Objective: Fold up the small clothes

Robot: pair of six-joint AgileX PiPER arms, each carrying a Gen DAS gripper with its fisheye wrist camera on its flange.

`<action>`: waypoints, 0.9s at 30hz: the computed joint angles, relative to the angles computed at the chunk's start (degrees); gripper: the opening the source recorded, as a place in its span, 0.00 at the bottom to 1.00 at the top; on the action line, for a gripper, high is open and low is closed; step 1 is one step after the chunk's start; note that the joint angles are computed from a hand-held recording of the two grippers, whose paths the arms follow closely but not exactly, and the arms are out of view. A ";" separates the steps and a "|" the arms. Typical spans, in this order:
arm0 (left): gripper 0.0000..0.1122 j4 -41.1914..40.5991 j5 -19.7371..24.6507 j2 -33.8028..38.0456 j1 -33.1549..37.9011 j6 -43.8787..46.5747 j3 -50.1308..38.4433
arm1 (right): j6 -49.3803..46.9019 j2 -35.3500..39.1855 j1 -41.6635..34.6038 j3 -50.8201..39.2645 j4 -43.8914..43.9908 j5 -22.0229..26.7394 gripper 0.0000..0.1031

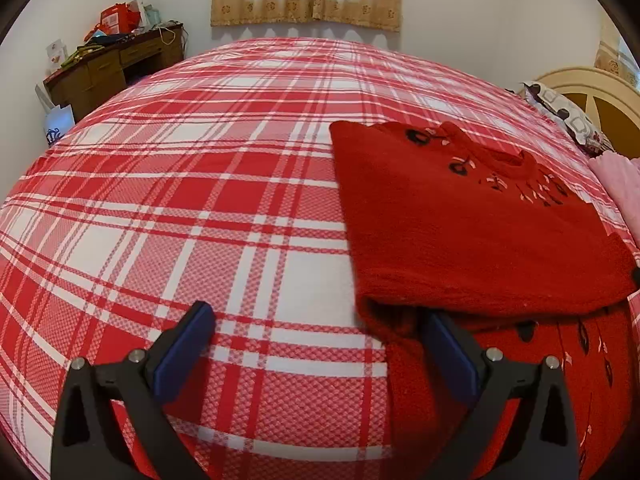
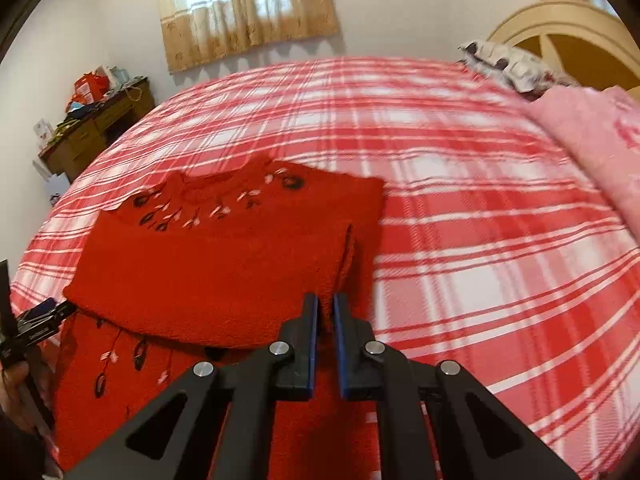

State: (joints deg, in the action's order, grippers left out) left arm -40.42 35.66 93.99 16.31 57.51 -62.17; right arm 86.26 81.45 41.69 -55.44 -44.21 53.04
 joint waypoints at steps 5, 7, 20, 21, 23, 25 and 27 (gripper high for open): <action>0.92 0.35 -0.61 -0.34 -0.22 -0.37 0.43 | -1.75 0.82 -3.24 2.31 2.18 -4.02 0.07; 0.92 0.35 -0.61 -0.36 -0.19 -0.24 0.47 | 0.46 0.71 -3.45 3.51 1.01 -4.63 0.12; 0.92 -13.29 0.34 -9.93 6.68 16.41 3.96 | -9.80 1.00 -5.45 -0.88 2.55 -14.74 0.49; 0.92 -12.19 -0.97 -9.18 5.23 14.21 2.77 | -11.15 2.20 -6.49 -1.18 4.01 -15.68 0.49; 0.92 -7.50 -5.26 -6.74 1.16 7.53 0.46 | -11.99 3.86 -7.74 -1.15 5.37 -15.67 0.49; 0.92 -0.38 -6.62 -3.73 -2.45 0.28 -1.63 | -14.47 4.81 -9.84 -0.03 8.44 -16.51 0.49; 0.92 9.60 -9.92 -1.40 -6.26 -7.88 -1.68 | -15.11 3.73 -11.93 3.73 8.80 -20.68 0.49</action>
State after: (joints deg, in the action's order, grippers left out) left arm -30.81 25.75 92.60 10.04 49.62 -63.85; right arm 71.15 85.18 29.75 -51.71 -35.41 32.36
